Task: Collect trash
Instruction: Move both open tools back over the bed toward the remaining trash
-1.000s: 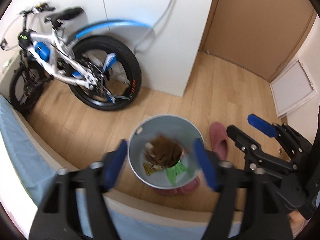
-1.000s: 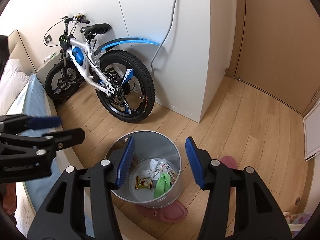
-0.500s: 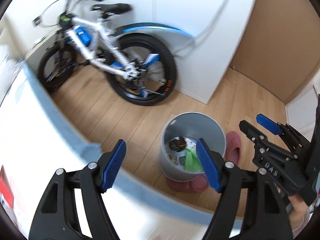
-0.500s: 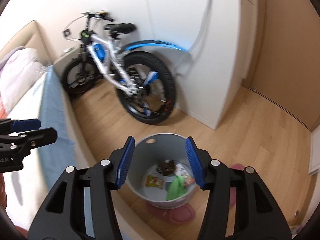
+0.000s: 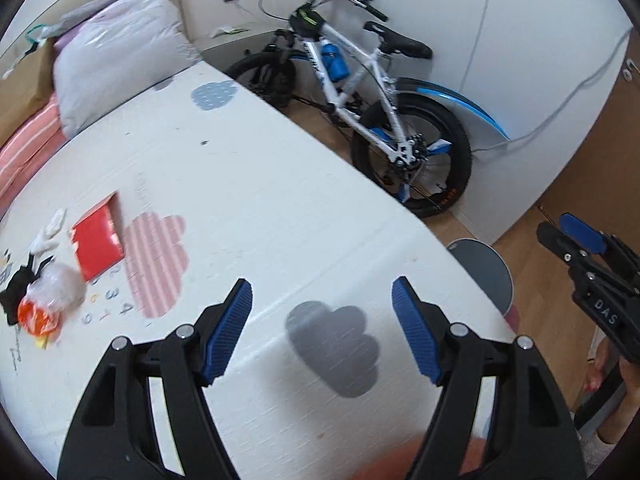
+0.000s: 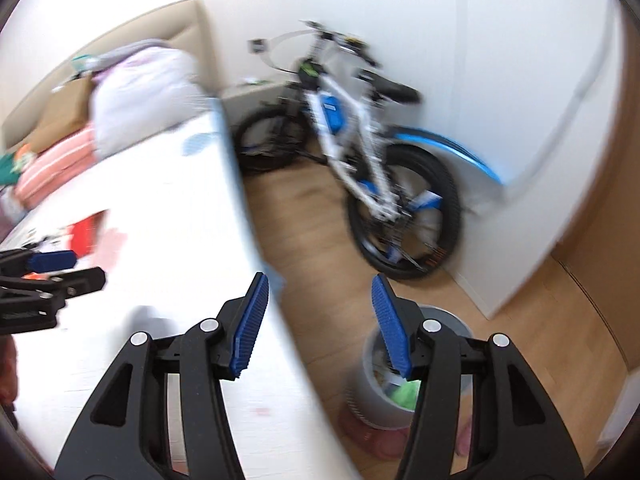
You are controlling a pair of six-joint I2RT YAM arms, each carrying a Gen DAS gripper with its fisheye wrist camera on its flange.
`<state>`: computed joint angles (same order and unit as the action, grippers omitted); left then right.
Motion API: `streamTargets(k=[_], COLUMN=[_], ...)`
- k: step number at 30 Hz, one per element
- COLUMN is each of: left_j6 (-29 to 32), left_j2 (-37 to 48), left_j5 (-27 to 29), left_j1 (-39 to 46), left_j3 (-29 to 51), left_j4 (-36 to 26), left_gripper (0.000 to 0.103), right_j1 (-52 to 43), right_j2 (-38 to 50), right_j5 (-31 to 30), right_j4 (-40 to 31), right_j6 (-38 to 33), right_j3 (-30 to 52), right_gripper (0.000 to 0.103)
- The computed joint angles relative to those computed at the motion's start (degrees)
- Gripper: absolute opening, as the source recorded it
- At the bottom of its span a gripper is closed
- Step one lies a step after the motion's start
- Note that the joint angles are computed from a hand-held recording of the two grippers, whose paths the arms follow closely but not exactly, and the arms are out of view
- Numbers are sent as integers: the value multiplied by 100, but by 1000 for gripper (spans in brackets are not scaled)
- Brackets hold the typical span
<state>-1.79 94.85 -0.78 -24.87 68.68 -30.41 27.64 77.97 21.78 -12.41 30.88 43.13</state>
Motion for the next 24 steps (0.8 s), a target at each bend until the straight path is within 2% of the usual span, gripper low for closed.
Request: streamTargets(k=[6, 11, 14, 18, 24], left_j6=[228, 550, 877, 1339, 2061], left_j2=[-1301, -2120, -2609, -2960, -2982], left_j5=[154, 486, 680, 1143, 1814], left_j1=[1223, 2428, 3219, 4289, 5892], left_j3=[-823, -1180, -1347, -1405, -1307], left_j4=[-195, -592, -830, -1121, -1428], left_gripper=[73, 73, 73, 73, 73], right_j1=[1211, 2030, 2424, 2806, 3163], right_j2=[628, 1540, 1952, 2629, 3556], right_j5=[-28, 138, 316, 416, 433], right_j4=[-544, -1117, -1438, -1862, -2378], right_j6=[168, 194, 208, 182, 125], right_j3=[1355, 2844, 3581, 4691, 6159], right_gripper=[54, 55, 60, 66, 78])
